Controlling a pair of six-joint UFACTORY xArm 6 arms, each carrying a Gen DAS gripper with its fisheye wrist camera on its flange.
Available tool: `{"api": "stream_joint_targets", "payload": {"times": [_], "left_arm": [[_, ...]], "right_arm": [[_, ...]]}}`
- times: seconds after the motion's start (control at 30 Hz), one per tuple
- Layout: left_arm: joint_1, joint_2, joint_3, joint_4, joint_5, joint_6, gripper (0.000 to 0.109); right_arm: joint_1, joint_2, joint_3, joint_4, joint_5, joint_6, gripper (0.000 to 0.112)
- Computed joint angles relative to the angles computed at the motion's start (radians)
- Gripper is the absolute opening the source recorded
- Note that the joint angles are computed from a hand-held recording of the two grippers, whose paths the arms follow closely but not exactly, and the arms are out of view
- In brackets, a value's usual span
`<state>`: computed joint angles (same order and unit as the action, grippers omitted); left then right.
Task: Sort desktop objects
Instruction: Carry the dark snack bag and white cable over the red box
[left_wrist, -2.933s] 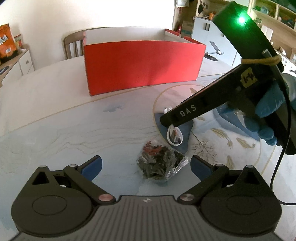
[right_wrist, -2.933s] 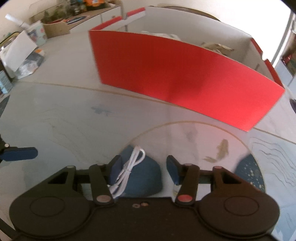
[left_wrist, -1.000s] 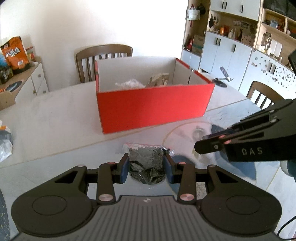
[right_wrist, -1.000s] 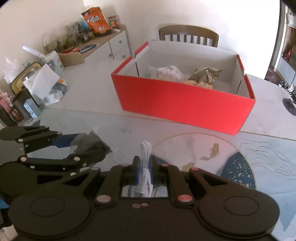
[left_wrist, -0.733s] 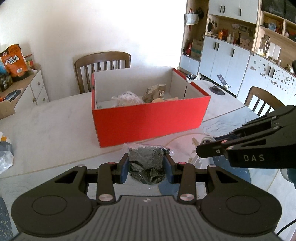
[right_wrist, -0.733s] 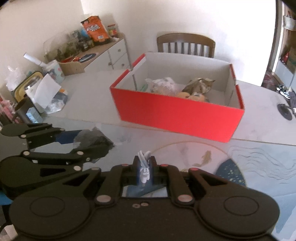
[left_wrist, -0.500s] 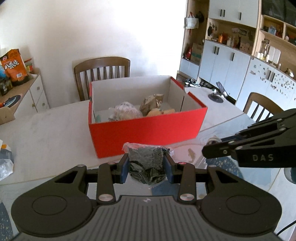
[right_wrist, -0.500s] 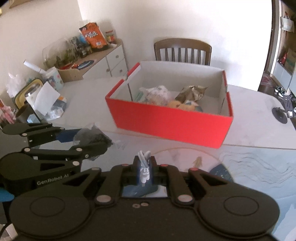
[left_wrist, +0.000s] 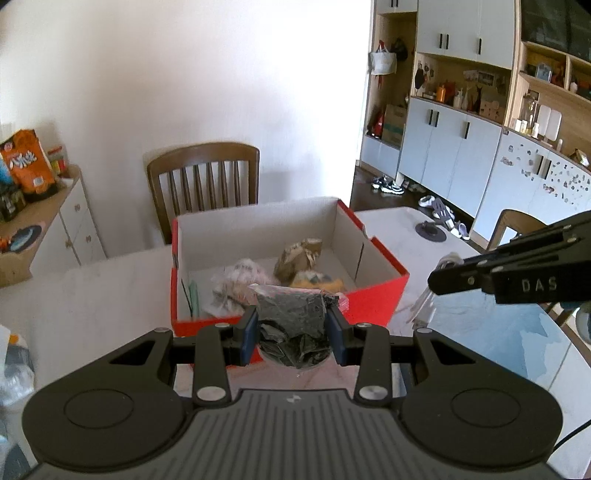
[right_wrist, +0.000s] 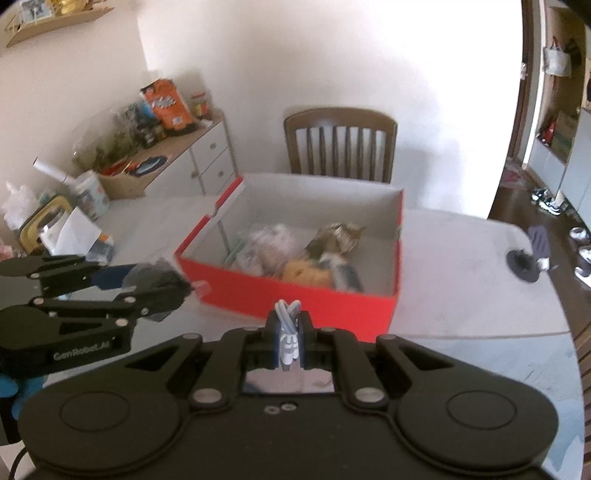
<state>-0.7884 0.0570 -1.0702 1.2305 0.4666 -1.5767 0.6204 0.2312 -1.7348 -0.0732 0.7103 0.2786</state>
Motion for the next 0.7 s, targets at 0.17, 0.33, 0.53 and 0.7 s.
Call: {"api": "stream_joint_targets", "payload": {"times": [0.17,0.33,0.53,0.7], "left_arm": [[0.023,0.046,-0.069,-0.041,0.010,0.071,0.038],[0.049,0.086,-0.127,-0.098,0.013,0.144,0.038],[0.091,0.141,-0.195,-0.180,0.006,0.246,0.038],[0.139,0.192,-0.238,-0.348,-0.033,0.371,0.038]], "right_arm": [[-0.029,0.056,-0.084,0.006,-0.005,-0.033,0.008],[-0.050,0.141,-0.206,0.001,0.015,-0.059,0.008],[-0.070,0.252,-0.359,0.013,0.052,-0.088,0.008],[-0.089,0.362,-0.518,0.042,0.116,-0.098,0.008]]}}
